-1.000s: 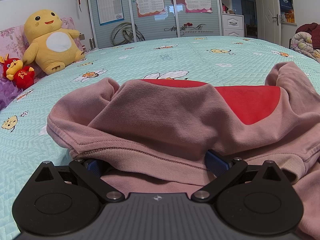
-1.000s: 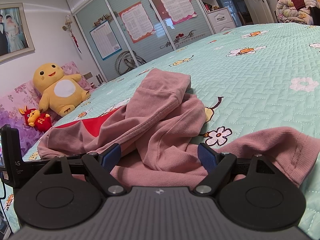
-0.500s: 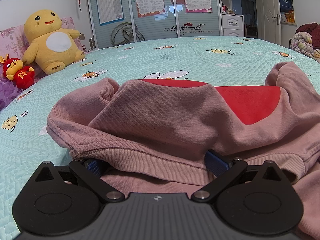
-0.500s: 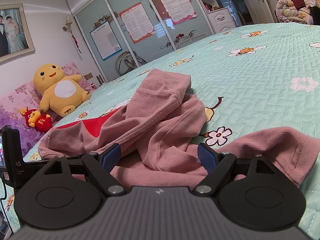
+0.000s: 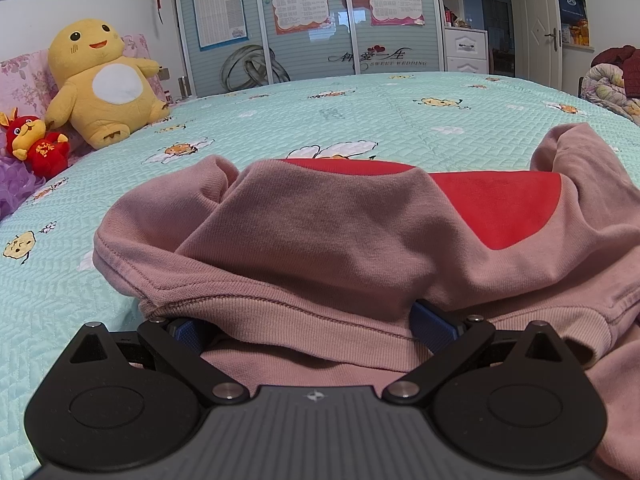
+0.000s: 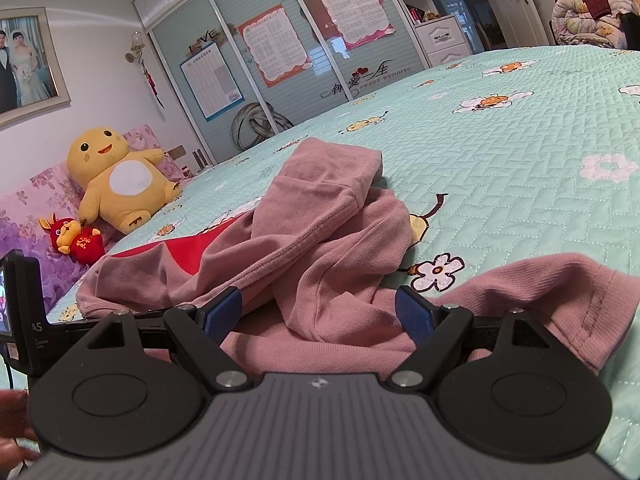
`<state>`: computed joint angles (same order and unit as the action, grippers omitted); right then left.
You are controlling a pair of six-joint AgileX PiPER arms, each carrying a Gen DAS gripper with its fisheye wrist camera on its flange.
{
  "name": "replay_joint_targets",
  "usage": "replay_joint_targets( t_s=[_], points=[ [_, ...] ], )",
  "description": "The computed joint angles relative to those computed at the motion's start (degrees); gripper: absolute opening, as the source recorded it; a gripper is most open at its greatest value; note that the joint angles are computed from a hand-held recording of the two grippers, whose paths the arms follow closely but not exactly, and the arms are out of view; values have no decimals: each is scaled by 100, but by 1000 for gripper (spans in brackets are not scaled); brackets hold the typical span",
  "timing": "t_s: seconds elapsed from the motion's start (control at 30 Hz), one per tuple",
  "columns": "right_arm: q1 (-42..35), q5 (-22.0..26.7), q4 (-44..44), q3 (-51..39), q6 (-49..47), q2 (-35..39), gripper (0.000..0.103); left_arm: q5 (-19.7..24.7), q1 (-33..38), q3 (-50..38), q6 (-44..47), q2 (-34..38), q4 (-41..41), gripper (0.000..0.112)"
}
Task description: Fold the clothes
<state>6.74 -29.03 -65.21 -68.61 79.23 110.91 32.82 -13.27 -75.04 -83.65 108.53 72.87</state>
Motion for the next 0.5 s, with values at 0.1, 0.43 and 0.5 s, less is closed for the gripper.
replay_joint_targets(
  t_s=[0.1, 0.43, 0.5],
  points=[
    [-3, 8, -19, -6, 4, 0, 83, -8, 7, 6, -4, -1, 9, 103],
    [77, 171, -21, -49, -43, 10, 83, -244, 120, 114, -14, -76, -39, 103],
    [93, 205, -28, -59, -44, 11, 83, -359, 198, 83, 794, -198, -635, 103]
  ],
)
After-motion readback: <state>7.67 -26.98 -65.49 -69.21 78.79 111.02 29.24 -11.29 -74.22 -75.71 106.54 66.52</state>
